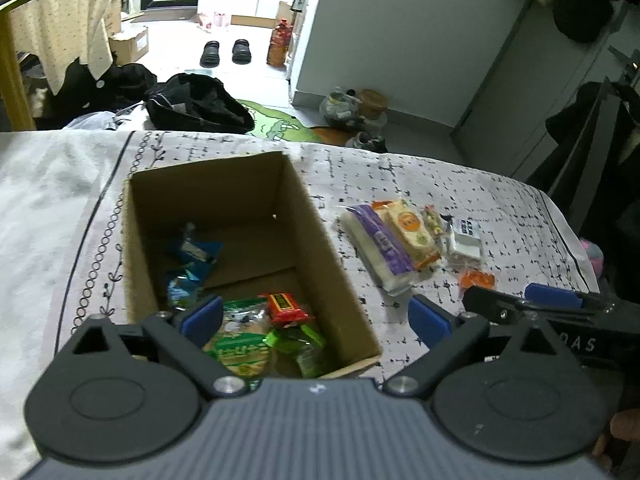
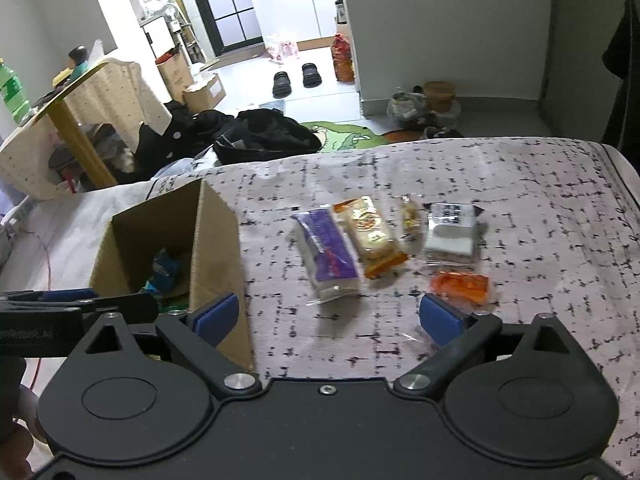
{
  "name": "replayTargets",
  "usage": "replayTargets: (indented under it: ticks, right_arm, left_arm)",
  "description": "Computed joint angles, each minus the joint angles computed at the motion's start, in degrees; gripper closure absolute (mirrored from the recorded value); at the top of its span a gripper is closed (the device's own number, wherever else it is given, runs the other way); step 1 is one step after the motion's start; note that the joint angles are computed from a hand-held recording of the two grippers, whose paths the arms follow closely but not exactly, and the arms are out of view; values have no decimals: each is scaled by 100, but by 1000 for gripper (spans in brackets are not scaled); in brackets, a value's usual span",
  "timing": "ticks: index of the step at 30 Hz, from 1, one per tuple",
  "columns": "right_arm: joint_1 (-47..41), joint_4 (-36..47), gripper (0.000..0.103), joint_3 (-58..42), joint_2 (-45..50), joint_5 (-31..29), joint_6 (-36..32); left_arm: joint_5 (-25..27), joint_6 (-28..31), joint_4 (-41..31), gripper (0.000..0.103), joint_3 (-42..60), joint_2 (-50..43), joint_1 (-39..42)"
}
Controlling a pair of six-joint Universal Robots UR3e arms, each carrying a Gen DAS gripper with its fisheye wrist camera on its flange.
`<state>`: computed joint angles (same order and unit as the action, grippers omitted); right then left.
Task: Organize snacks
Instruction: 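Move both tools back over the remaining snacks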
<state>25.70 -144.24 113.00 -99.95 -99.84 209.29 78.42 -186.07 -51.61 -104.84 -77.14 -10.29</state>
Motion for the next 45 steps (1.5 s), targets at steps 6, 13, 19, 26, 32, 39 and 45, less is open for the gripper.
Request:
replayTargets:
  ticks: [6,13,19,26,32,39,45]
  right_arm:
    - [-327,40,2,429,-409,146,-66]
    - [-765,-21,2,987,-826,422,-133]
    - [-1174,-143,11,1322,-1112,595,-262]
    - [-1824,-250,29,1781,-1289,1182,-421]
    - [-2104,-579,42,2060,-979,1363,-99]
    - [-1769,-1363,42,1986,-96,907,299]
    - [-1725,-1282,44,1745,401,747,476]
  left_arm:
    - [52,-77,9,1,126,-211,-220]
    - [63,41,143,1,518,-689,-580]
    - [489,-65,742,1,880,-1236,-1041]
    - [617,-384,824,3,1595,-2022,-1325]
    - [803,-431,980,8,1834,-2383,-1541]
    - [999,-624,1025,19,2133,-2892,-1722]
    - [1107,-853,858,33,2492,-3352,-1784]
